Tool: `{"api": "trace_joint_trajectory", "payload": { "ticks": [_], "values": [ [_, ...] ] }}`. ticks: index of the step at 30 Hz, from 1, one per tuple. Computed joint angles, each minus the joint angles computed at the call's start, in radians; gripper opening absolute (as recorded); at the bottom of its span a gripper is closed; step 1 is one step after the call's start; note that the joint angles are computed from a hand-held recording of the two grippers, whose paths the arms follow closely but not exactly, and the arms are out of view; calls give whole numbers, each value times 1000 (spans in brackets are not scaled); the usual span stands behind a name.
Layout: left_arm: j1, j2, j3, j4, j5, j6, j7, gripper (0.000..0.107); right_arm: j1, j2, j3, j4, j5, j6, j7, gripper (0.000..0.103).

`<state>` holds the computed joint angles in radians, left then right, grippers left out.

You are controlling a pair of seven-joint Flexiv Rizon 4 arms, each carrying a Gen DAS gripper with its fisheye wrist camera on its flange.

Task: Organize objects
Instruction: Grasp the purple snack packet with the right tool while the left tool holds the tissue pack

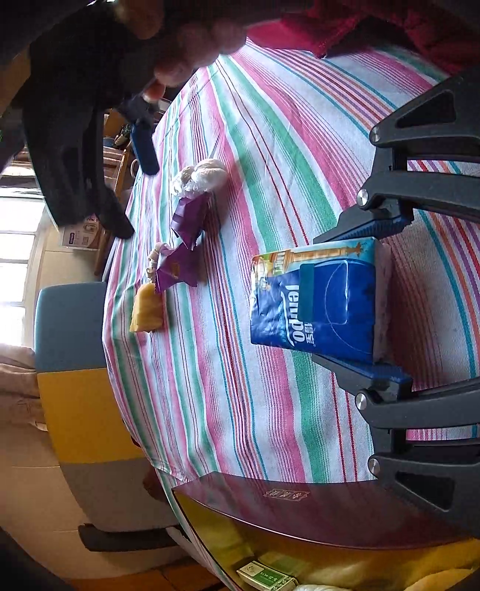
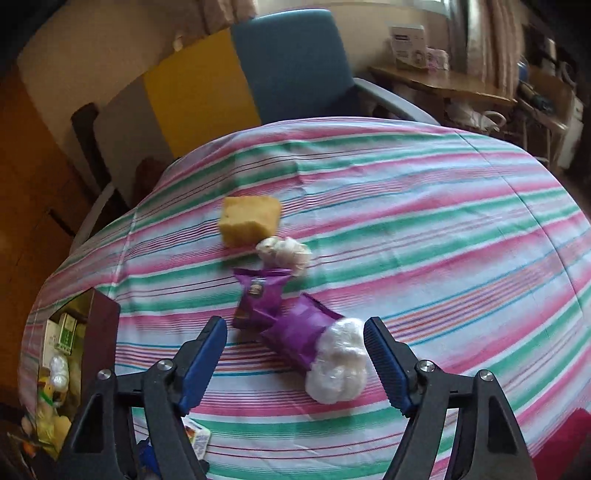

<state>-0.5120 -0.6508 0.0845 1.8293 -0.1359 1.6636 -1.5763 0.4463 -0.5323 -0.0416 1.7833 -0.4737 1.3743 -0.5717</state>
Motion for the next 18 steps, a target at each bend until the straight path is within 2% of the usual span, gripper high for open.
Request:
{"api": "trace_joint_trajectory", "payload": {
  "ticks": [5, 10, 11, 12, 13, 15, 18],
  "values": [
    [31, 5, -37, 13, -1, 13, 7, 53, -1, -69, 47, -118, -8, -118, -104, 72],
    [42, 6, -53, 18, -7, 20, 13, 53, -18, -188, 101, -316, 54, -323, -220, 66],
    [42, 5, -53, 18, -8, 21, 14, 53, -14, -208, 96, -348, 60, -355, -231, 61],
    [42, 5, -53, 18, -9, 21, 15, 53, -5, -228, 84, -375, 57, -384, -237, 41],
    [42, 5, -54, 18, -10, 22, 15, 53, -14, -245, 101, -405, 79, -407, -262, 31],
    [42, 4, -54, 18, -12, 22, 17, 53, -12, -251, 105, -413, 90, -396, -294, 29],
    [41, 4, -53, 17, -14, 22, 19, 53, -25, -231, 156, -387, 117, -372, -427, 29]
  ]
}}
